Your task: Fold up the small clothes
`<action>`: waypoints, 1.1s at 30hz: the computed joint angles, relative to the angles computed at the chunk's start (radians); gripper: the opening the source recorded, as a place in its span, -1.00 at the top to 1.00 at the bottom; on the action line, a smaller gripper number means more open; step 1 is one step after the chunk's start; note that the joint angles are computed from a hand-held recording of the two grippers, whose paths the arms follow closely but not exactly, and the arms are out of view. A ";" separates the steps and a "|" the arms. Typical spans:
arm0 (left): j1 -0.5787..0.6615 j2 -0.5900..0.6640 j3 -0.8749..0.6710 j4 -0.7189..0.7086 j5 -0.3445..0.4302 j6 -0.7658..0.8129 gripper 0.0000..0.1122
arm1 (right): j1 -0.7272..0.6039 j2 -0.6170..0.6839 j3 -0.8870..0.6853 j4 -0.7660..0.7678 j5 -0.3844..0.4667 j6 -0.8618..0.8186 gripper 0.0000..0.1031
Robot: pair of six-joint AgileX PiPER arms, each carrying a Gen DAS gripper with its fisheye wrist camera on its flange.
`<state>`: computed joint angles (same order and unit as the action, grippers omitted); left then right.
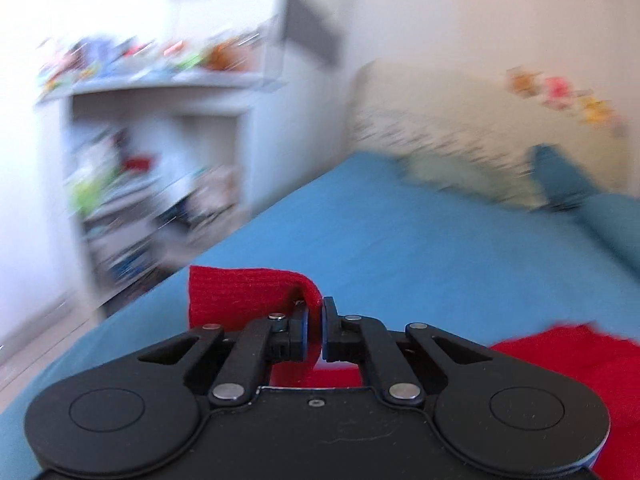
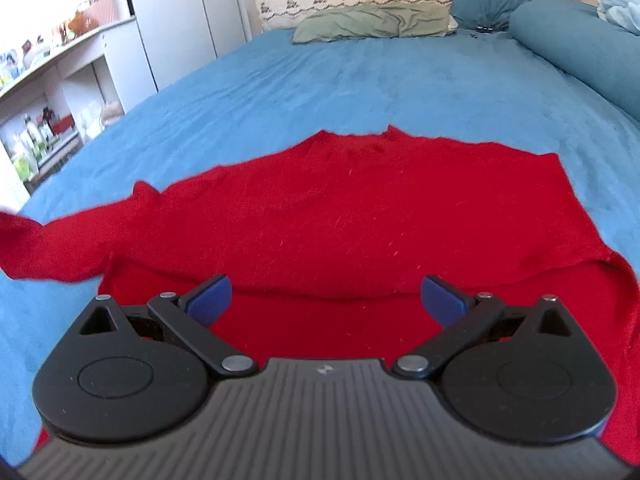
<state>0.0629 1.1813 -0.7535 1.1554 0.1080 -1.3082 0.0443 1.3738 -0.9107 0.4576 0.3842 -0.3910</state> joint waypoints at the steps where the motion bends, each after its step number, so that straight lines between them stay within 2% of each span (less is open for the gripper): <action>1: -0.095 0.013 -0.040 0.076 0.034 -0.093 0.90 | -0.021 -0.008 -0.005 0.029 0.014 -0.033 -1.00; 4: -0.344 0.114 -0.180 0.173 0.111 -0.247 0.90 | -0.089 -0.027 -0.032 0.072 0.061 -0.095 -1.00; 5: -0.412 0.166 -0.237 0.171 0.126 -0.250 0.90 | -0.120 -0.032 -0.043 0.091 0.082 -0.124 -1.00; 6: -0.471 0.225 -0.298 0.137 0.136 -0.214 0.90 | -0.147 -0.035 -0.053 0.105 0.099 -0.147 -1.00; 8: -0.575 0.366 -0.429 -0.030 0.151 -0.038 0.90 | -0.212 -0.039 -0.075 0.135 0.139 -0.201 -1.00; 12: -0.674 0.597 -0.602 -0.412 0.184 0.287 0.90 | -0.333 -0.025 -0.117 0.177 0.220 -0.293 -1.00; 17: -0.748 0.713 -0.654 -0.515 0.254 0.393 0.90 | -0.450 0.014 -0.155 0.222 0.318 -0.407 -1.00; 19: -0.752 0.719 -0.660 -0.549 0.266 0.446 0.77 | -0.473 0.025 -0.154 0.248 0.332 -0.449 -1.00; 20: -0.763 0.703 -0.646 -0.531 0.276 0.432 0.60 | -0.480 0.029 -0.152 0.257 0.336 -0.463 -1.00; 22: -0.759 0.657 -0.597 -0.465 0.255 0.372 -0.28 | -0.488 0.035 -0.148 0.271 0.342 -0.476 -1.00; 25: -0.762 0.556 -0.472 -0.223 0.237 0.138 -0.67 | -0.477 0.038 -0.149 0.292 0.346 -0.483 -1.00; 27: -0.759 0.488 -0.392 -0.080 0.263 0.007 -0.75 | -0.438 0.037 -0.144 0.291 0.320 -0.472 -1.00; 33: -0.731 0.382 -0.181 0.228 0.354 -0.352 -0.75 | -0.285 0.054 -0.142 0.239 0.243 -0.423 -1.00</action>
